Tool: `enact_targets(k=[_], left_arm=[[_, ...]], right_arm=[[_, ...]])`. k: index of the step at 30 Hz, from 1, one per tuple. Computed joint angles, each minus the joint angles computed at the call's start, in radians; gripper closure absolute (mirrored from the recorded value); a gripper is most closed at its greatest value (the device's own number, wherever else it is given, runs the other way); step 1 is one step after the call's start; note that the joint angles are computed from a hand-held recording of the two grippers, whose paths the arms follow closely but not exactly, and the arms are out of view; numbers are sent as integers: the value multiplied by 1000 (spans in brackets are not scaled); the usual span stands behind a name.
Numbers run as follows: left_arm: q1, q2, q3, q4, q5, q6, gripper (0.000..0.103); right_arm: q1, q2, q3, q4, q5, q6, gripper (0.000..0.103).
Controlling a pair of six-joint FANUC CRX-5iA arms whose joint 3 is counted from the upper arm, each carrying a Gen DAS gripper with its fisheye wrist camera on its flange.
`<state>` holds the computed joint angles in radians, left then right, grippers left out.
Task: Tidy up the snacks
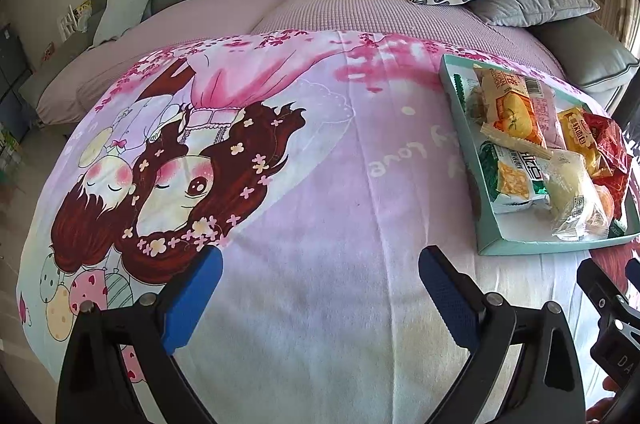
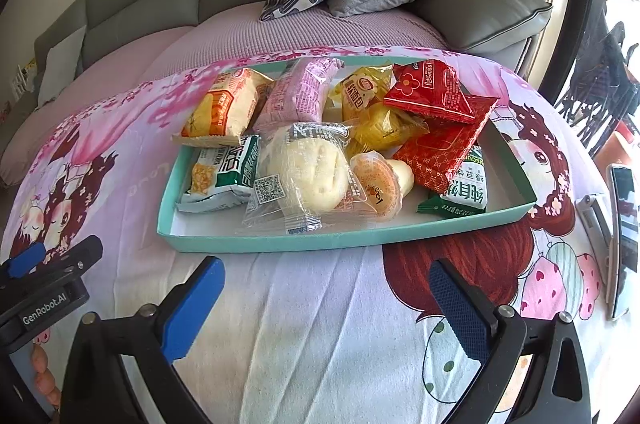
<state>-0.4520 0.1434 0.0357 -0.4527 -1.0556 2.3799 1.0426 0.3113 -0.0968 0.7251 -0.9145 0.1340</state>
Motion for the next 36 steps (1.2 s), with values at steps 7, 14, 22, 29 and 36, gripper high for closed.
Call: enact_targets(k=[7, 14, 22, 29, 36], left_arm=[[0, 17, 6, 3, 0, -7, 4], [2, 25, 8, 7, 1, -14, 4], [5, 30, 8, 12, 0, -20, 4], [5, 31, 6, 11, 5, -23, 4], [4, 40, 13, 4, -1, -25, 4]], right_arm=[[-2, 2, 3, -6, 0, 7, 0], [-2, 4, 7, -16, -6, 9, 0], [-1, 5, 11, -25, -10, 15, 0], [-3, 7, 14, -26, -10, 16, 0], [-8, 17, 22, -38, -7, 25, 0]])
